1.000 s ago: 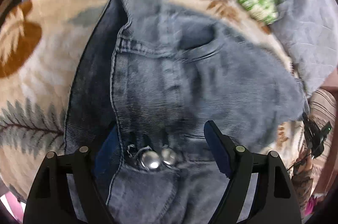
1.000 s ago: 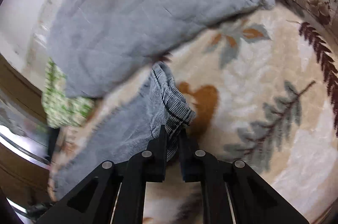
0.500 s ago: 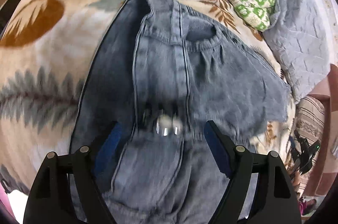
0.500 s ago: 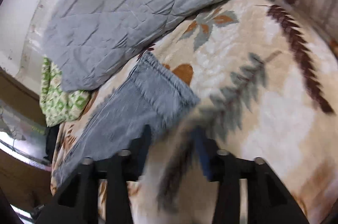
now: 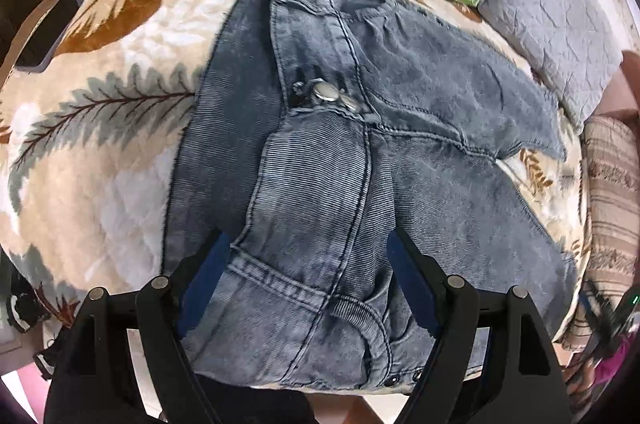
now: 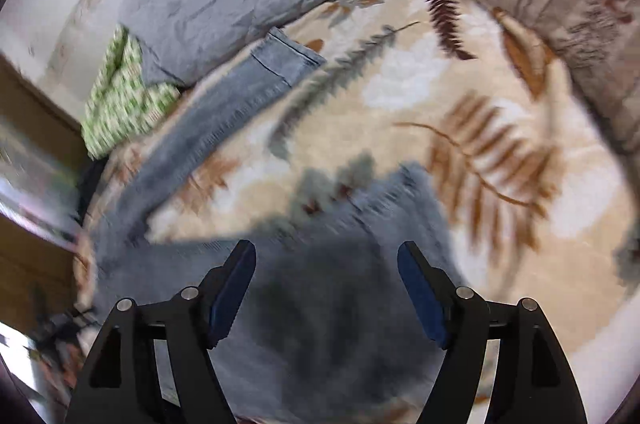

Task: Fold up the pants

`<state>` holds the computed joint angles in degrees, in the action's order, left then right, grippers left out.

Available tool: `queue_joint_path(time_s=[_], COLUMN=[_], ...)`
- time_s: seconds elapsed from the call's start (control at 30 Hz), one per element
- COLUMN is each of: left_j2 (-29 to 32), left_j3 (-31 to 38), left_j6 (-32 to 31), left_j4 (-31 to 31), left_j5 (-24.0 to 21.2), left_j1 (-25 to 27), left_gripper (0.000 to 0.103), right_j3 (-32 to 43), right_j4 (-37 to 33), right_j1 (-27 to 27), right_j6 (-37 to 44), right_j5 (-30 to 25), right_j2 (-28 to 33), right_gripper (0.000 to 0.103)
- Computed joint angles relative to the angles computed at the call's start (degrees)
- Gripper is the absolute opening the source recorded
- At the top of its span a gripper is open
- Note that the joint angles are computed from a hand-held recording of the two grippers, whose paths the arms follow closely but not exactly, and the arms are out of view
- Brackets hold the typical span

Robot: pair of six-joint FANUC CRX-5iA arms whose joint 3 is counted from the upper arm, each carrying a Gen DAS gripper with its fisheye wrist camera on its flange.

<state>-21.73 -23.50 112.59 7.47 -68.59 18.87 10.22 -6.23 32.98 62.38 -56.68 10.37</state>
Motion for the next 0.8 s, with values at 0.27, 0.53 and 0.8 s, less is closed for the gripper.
queue_joint_path(time_s=[0.27,0.53,0.8], left_j2=[-4.8,0.98,3.56], left_j3=[-4.2,-0.85,2.66], left_j6=[-3.87,-1.82,0.36], left_j4=[5.58,2.44,-0.91], left_j5=[-1.1,-1.84,-2.71], left_j1=[6.86,0.72,-4.01], left_gripper=[0.081,0.081,0.082], right_j3=[-9.23,-3.99,-3.95], right_j4=[5.59,2.23,5.5], right_j1=[-3.58,-4.08,-0.58], right_j6=[-7.52,-2.54,4.78], right_j5=[5.82,3.55,8.03], right_j2=[-6.4,0.94,1.39], right_gripper=[0.075,0.075,0.01])
